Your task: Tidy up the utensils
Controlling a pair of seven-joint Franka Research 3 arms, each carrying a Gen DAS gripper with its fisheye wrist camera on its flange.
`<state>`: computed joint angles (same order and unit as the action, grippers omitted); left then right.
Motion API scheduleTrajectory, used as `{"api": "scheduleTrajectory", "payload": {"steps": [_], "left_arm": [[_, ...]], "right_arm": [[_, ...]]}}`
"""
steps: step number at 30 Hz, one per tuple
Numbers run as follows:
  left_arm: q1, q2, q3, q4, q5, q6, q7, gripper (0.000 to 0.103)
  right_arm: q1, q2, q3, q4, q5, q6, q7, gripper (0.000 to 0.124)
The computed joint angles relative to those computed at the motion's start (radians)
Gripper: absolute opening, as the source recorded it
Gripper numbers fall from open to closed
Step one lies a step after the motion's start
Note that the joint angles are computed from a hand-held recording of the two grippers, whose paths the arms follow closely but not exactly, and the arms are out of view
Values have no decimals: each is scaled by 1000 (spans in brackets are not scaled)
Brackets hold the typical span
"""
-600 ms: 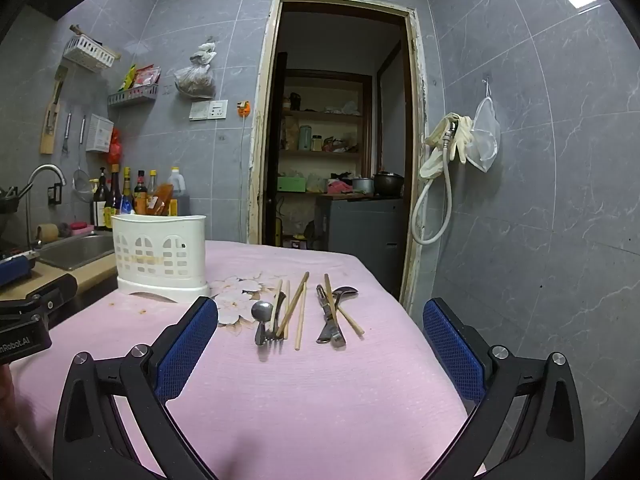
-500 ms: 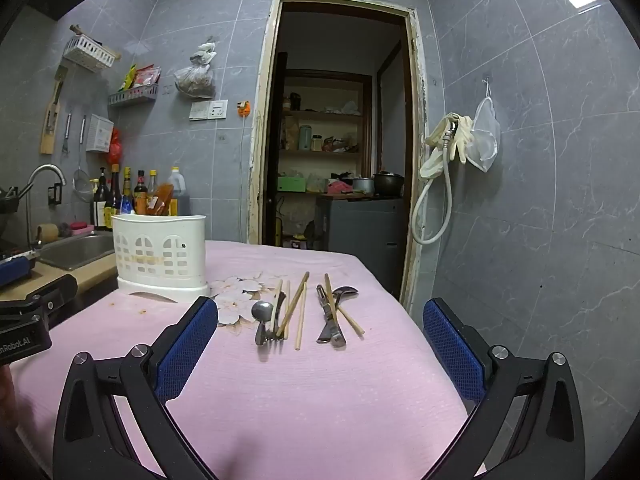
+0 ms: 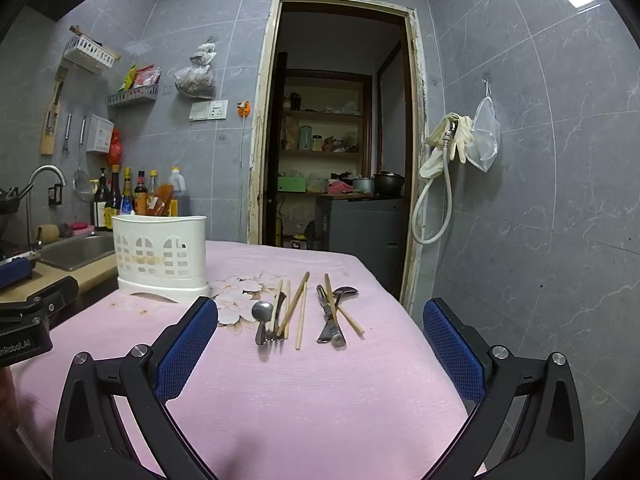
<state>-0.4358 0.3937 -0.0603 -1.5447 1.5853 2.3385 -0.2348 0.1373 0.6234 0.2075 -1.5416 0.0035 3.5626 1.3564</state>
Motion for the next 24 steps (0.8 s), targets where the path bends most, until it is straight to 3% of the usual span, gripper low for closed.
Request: {"api": "scheduleTrajectory", "payload": {"steps": [24], "left_arm": [[-16, 18, 6, 17, -11, -7, 0, 94]], "right_arm": [[4, -2, -3, -3, 3, 0, 0, 103]]}}
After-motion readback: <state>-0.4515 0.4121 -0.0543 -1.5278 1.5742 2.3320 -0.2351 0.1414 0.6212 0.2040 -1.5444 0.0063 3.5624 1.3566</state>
